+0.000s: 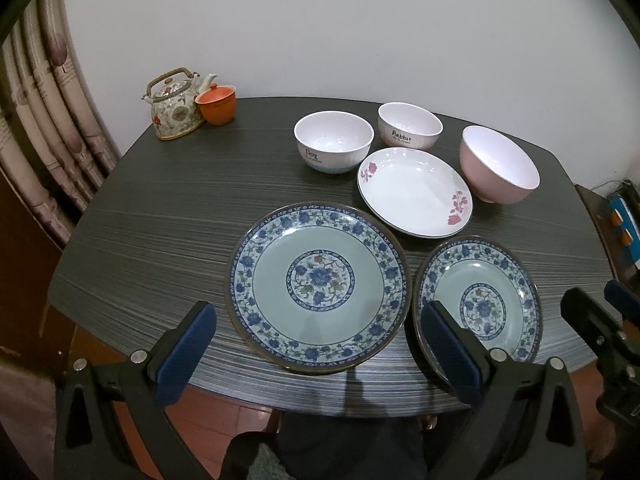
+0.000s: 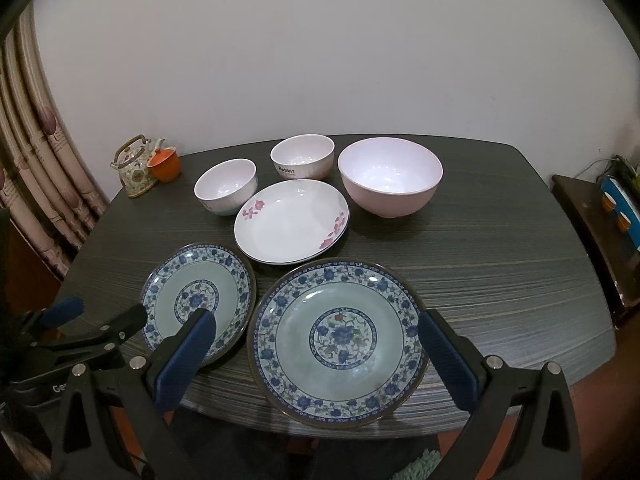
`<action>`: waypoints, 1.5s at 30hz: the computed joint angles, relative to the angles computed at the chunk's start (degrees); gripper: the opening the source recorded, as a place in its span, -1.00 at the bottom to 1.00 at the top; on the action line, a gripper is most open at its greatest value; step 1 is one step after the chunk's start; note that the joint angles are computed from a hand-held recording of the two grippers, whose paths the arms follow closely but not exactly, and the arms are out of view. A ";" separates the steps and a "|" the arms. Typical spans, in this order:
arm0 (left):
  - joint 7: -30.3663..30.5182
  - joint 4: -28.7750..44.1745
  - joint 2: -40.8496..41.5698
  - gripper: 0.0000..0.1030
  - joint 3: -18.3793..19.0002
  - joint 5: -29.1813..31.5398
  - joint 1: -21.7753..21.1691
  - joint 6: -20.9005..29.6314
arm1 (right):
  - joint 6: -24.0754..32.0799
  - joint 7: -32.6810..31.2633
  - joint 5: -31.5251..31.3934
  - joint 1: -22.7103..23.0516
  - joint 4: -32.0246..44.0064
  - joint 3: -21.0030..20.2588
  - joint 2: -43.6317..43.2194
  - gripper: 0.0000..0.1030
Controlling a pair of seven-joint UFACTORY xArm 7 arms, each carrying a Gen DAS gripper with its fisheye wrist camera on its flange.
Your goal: Organize plates and bowls
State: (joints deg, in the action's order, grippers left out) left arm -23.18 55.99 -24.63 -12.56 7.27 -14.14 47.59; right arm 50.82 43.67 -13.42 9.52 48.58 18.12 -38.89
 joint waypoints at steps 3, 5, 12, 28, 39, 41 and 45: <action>0.03 -0.03 -0.01 0.96 0.02 0.07 -0.01 -0.04 | -0.15 0.00 0.26 0.21 -0.33 -0.25 -0.20 1.00; 0.09 -0.03 0.01 0.96 0.01 0.11 -0.01 -0.06 | -0.15 -0.01 0.45 0.28 -0.47 -0.35 -0.30 1.00; 0.06 0.02 0.03 0.96 0.00 0.08 -0.04 0.07 | -0.22 -0.37 0.76 0.55 -0.55 -0.40 -0.33 1.00; -0.04 -0.14 -0.20 0.96 -0.05 -0.07 -0.18 0.18 | 0.03 -0.35 1.09 0.75 -0.49 -0.28 -0.45 1.00; -0.06 -0.15 -0.23 0.96 -0.03 -0.11 -0.14 0.21 | 0.10 -0.39 1.00 0.73 -0.23 -0.21 -0.19 1.00; 0.02 -0.27 -0.30 0.96 0.01 -0.16 -0.18 0.10 | 0.07 -0.36 0.99 0.74 -0.31 -0.19 -0.20 1.00; 0.14 -0.28 -0.32 0.96 0.06 -0.24 -0.19 0.12 | 0.13 -0.39 1.10 0.88 -0.24 -0.19 -0.17 1.00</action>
